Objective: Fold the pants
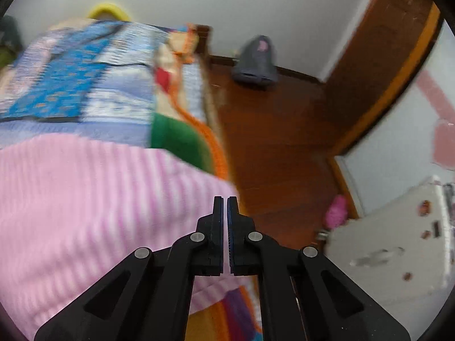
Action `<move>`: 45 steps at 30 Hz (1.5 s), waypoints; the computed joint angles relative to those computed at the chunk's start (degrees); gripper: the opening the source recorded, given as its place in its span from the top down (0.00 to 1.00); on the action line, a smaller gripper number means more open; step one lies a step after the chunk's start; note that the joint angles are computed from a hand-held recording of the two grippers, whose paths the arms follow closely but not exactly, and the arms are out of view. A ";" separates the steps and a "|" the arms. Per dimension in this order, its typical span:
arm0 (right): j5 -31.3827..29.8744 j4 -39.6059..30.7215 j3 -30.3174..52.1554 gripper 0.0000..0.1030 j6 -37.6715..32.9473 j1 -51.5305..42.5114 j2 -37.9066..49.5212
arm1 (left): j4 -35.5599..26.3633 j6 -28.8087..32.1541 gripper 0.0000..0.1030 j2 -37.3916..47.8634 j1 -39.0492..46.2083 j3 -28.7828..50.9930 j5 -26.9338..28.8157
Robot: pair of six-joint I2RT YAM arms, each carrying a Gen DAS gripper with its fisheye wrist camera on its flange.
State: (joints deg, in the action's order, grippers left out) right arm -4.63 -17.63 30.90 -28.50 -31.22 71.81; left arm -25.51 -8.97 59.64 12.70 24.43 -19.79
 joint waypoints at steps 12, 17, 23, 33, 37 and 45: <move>-4.53 4.42 9.32 0.36 6.77 2.13 15.64 | 14.86 -1.26 0.66 16.87 -0.36 -3.46 0.02; -4.31 5.77 9.68 0.25 8.52 4.93 23.76 | 15.67 -2.10 0.66 17.61 -2.86 -4.11 -2.05; -14.23 1.87 5.79 0.73 4.60 -2.23 19.43 | 12.81 -3.14 0.66 12.45 -2.80 -5.49 -1.68; -13.54 3.24 1.18 0.86 4.57 -6.02 0.02 | 1.56 -4.00 0.66 -1.56 -3.64 -3.72 -3.45; -10.19 7.04 1.70 0.86 7.54 -3.75 -1.44 | -0.68 -4.78 0.66 -4.13 -5.04 -1.72 -3.82; -1.64 7.31 0.91 0.83 7.41 0.32 6.37 | 3.11 -3.49 0.66 0.21 -3.59 -3.16 -2.73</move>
